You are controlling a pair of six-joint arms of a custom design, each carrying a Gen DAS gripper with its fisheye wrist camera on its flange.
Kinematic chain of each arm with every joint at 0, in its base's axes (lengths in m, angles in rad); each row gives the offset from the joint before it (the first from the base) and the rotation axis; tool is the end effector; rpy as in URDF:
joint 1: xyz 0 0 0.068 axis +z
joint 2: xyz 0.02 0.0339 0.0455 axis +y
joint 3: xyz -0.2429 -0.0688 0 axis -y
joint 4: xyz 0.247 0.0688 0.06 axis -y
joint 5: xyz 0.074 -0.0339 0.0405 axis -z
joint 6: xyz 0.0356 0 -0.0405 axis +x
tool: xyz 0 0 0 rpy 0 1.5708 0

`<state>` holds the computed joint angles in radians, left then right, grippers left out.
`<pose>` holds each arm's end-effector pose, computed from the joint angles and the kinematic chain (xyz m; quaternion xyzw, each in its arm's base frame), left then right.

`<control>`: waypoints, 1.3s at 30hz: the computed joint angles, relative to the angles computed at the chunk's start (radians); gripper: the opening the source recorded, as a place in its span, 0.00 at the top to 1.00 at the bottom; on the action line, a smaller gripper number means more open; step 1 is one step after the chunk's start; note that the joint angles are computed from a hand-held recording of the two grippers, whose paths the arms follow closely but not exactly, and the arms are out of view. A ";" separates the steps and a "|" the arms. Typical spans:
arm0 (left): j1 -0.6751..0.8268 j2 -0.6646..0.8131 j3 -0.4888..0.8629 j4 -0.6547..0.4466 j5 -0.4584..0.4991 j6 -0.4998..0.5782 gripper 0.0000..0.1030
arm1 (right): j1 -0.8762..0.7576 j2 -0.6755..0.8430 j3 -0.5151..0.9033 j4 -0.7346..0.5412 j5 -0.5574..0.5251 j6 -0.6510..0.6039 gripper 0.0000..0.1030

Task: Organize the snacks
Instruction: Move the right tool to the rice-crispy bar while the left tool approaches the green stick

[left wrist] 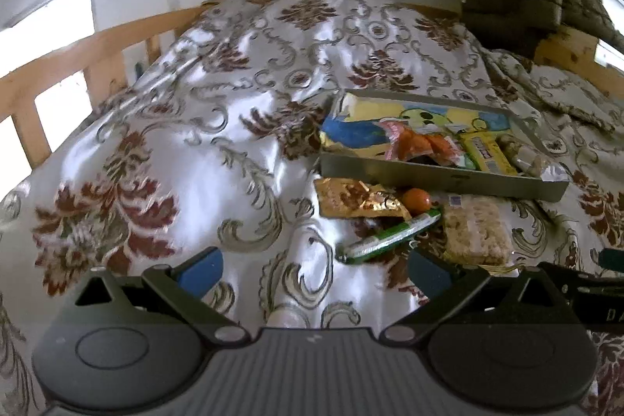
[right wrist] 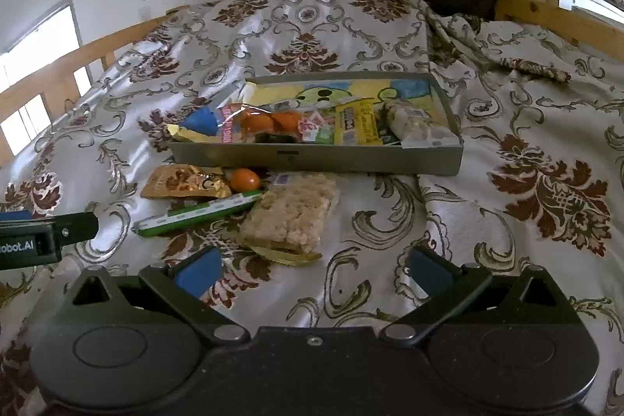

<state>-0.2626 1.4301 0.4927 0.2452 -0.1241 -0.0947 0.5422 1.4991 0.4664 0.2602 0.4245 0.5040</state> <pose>0.2567 -0.0644 0.1206 0.0495 0.9023 -0.0202 0.4277 0.2277 0.1200 0.1001 0.0647 0.9021 0.0216 0.4261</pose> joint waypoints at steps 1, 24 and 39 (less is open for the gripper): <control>0.002 0.006 0.000 0.012 0.007 0.006 0.00 | -0.007 0.005 0.003 0.006 -0.005 0.003 0.01; 0.025 0.403 0.227 0.214 0.085 0.256 0.00 | -0.141 0.279 0.142 0.147 -0.063 0.038 0.01; 0.051 0.496 0.307 0.150 0.253 0.402 0.00 | -0.204 0.504 0.421 -0.010 -0.197 -0.034 0.01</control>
<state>-0.2119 1.9266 0.8000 0.3949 0.1284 0.3076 0.3385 2.0033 0.8875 0.2499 0.2276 0.4698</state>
